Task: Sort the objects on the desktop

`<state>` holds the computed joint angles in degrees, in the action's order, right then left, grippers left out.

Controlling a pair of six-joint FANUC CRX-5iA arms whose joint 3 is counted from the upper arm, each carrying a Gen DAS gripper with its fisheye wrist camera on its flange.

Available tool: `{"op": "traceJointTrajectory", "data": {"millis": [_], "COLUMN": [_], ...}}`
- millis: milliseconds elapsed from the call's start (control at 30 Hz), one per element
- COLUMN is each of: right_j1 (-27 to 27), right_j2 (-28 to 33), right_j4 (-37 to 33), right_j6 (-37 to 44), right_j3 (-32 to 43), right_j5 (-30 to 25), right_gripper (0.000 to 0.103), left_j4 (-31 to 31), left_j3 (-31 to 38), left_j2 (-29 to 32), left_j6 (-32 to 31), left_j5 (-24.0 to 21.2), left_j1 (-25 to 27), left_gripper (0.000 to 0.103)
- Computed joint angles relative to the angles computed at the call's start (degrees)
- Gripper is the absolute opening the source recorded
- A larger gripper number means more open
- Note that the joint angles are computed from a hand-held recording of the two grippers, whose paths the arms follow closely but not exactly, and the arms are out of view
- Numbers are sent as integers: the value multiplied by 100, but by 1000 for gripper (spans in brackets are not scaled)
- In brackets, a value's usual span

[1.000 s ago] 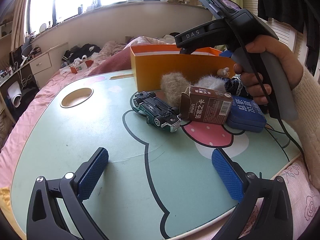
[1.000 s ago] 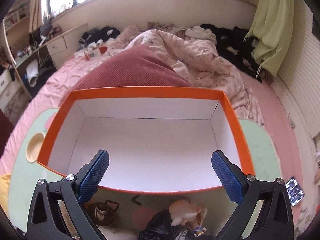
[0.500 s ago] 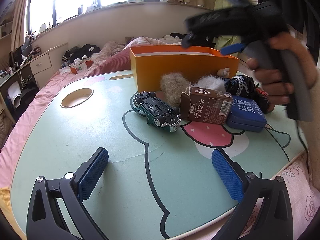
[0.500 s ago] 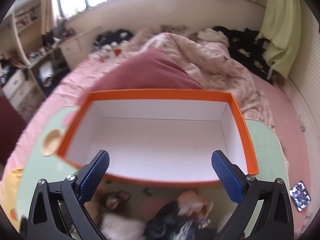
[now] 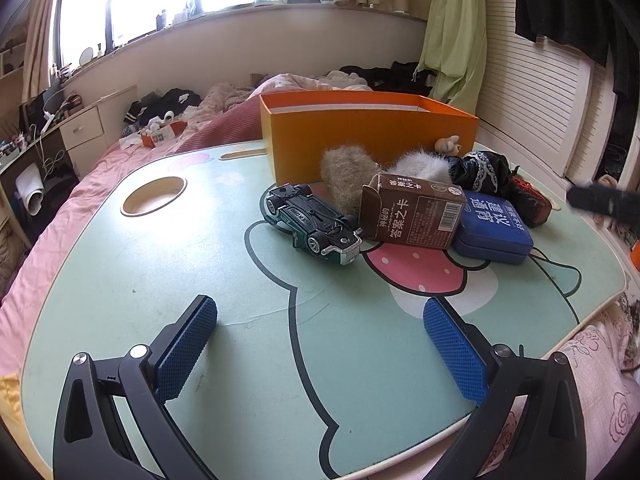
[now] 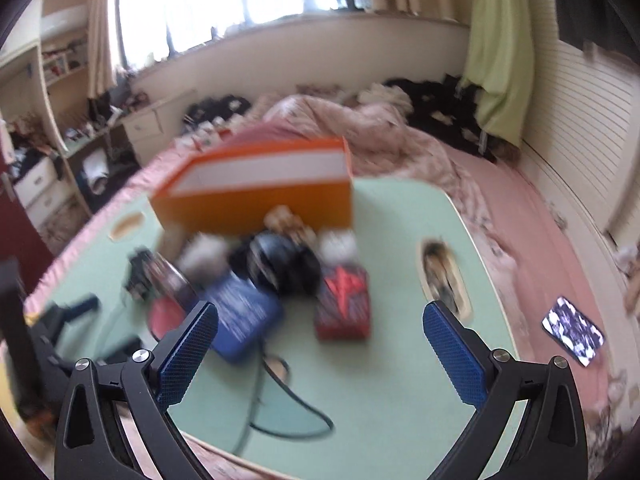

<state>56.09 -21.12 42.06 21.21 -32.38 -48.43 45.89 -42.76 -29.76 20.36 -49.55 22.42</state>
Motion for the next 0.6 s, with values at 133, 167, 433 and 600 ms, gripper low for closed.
{"op": "traceJointTrajectory", "data": {"millis": [133,167,433,600], "right_j1": [-54,-71,79,105], "right_j2": [205,334,493,447], "right_j4": [-250,-335,552,565], "right_j6": [-50,-82,-930,-938], "right_j3": [-35,26,-237,-267], "right_j5": [78,-8,-212,-221], "right_gripper": [103,103,103,103], "left_j4": [9,14,1,2], "left_j3": [0,0,6,4], "left_j2": [6,10,3,-5], "left_j6": [-10,-13,-5,-5], "left_j5": [-1,3,37,32], "left_j1": [1,-1,-42,-41], "left_gripper": [103,103,103,103]}}
